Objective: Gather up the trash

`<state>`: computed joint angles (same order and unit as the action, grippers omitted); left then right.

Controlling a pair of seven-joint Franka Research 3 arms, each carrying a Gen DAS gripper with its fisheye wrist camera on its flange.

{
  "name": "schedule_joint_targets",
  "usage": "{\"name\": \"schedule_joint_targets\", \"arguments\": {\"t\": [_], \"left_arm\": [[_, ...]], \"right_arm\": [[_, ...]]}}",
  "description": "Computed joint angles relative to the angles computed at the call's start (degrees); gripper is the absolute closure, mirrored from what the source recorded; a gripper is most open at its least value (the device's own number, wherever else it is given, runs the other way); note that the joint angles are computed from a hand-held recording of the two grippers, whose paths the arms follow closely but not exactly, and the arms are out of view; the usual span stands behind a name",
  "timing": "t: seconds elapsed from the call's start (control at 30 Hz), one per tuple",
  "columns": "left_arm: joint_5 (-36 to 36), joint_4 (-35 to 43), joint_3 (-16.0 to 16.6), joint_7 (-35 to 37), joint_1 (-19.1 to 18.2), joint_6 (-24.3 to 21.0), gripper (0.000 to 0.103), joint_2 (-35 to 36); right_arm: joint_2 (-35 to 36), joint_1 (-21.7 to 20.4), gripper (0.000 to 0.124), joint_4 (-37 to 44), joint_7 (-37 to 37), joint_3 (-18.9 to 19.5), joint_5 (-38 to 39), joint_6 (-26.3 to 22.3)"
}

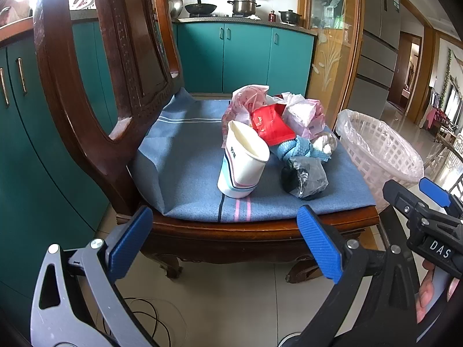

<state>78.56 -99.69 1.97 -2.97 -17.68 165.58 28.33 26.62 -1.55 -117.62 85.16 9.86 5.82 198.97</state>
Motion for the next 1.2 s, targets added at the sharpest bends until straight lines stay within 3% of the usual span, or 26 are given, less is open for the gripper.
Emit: {"name": "schedule_joint_targets", "arguments": {"t": [0.53,0.67,0.87,1.07,1.13,1.2], "left_arm": [[-1.7,0.1,0.1,1.6,0.0,0.5,0.004,0.2],[-3.5,0.9,-0.1,3.5,0.2,0.5,0.004,0.9],[-11.1,5.7,-0.4,10.6,0.5,0.9,0.004,4.6],[-22.8,15.9,-1.0,21.6,1.0,-2.4,0.005,12.6],[-26.7,20.4,-1.6,26.0,1.4,-4.1,0.009,15.8],[-31.1,24.4,-2.9,30.8,2.2,-5.9,0.019,18.8]], "right_arm": [[0.0,-0.3,0.023,0.0,0.4,0.3,-0.4,-0.1],[-0.2,-2.1,0.023,-0.2,1.4,2.0,-1.6,-0.3],[0.2,-4.3,0.023,0.0,3.3,3.9,-3.9,-0.2],[1.8,-6.5,0.024,2.2,4.3,5.3,-4.6,-2.3],[2.5,-7.1,0.024,3.3,4.3,5.7,-4.2,-3.6],[3.5,-9.4,0.024,4.4,4.1,8.1,-4.6,-5.0]]}}
